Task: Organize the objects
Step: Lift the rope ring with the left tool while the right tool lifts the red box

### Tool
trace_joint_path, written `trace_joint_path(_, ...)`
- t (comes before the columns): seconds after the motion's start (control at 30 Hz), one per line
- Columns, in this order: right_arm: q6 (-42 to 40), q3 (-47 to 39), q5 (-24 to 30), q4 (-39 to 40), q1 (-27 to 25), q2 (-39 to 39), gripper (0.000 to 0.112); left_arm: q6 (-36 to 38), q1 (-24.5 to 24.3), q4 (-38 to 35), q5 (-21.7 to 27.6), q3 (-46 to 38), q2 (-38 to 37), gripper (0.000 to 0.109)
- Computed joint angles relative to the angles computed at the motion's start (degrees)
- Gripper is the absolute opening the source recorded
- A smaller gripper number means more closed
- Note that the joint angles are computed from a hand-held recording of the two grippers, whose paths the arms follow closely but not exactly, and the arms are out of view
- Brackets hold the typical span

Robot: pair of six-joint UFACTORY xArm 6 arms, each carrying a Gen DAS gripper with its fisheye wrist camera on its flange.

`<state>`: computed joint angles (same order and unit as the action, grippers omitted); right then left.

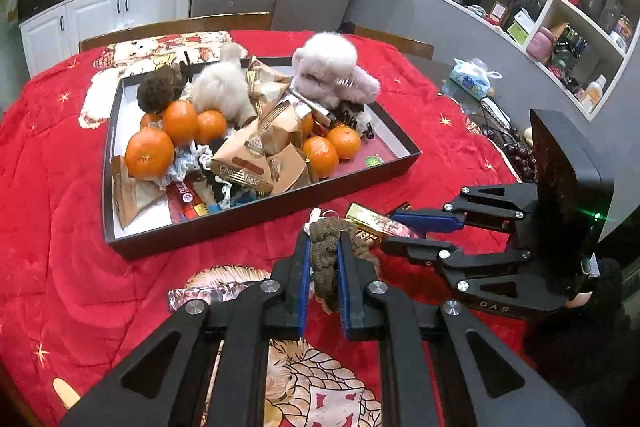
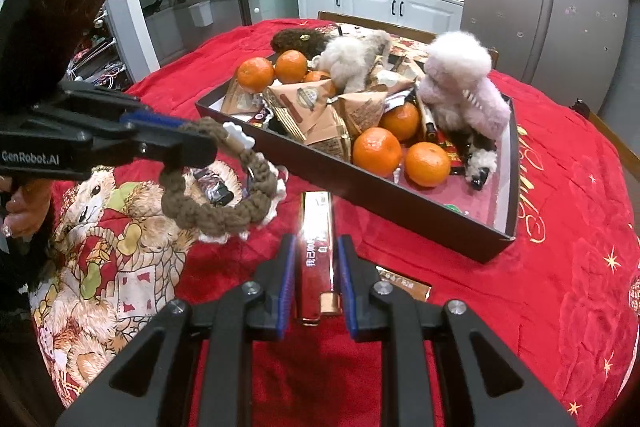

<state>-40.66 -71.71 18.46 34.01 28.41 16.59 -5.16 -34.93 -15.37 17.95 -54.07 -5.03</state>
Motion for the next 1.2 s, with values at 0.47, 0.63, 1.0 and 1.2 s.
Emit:
trace_joint_path(0.47, -3.2, 1.0, 1.2, 2.4, 1.1, -1.1, 0.02, -5.4, 1.6, 4.4, 3.7, 1.4, 0.3, 0.011)
trace_joint_path(0.63, -3.4, 0.5, 1.6, 2.4, 1.4, -0.6, 0.02, -5.5, 2.1, 4.0, 3.0, 3.2, -2.1, 0.011)
trace_joint_path(1.0, -3.4, 0.6, 1.7, 1.6, 1.7, -1.2, 0.02, -6.2, 1.7, 7.0, 3.5, 2.3, -3.9, 0.011)
trace_joint_path(1.2, -2.4, -1.7, 1.8, -0.4, 1.4, -0.6, 0.02, -8.7, 3.1, 11.8, 3.8, -0.9, -3.1, 0.011)
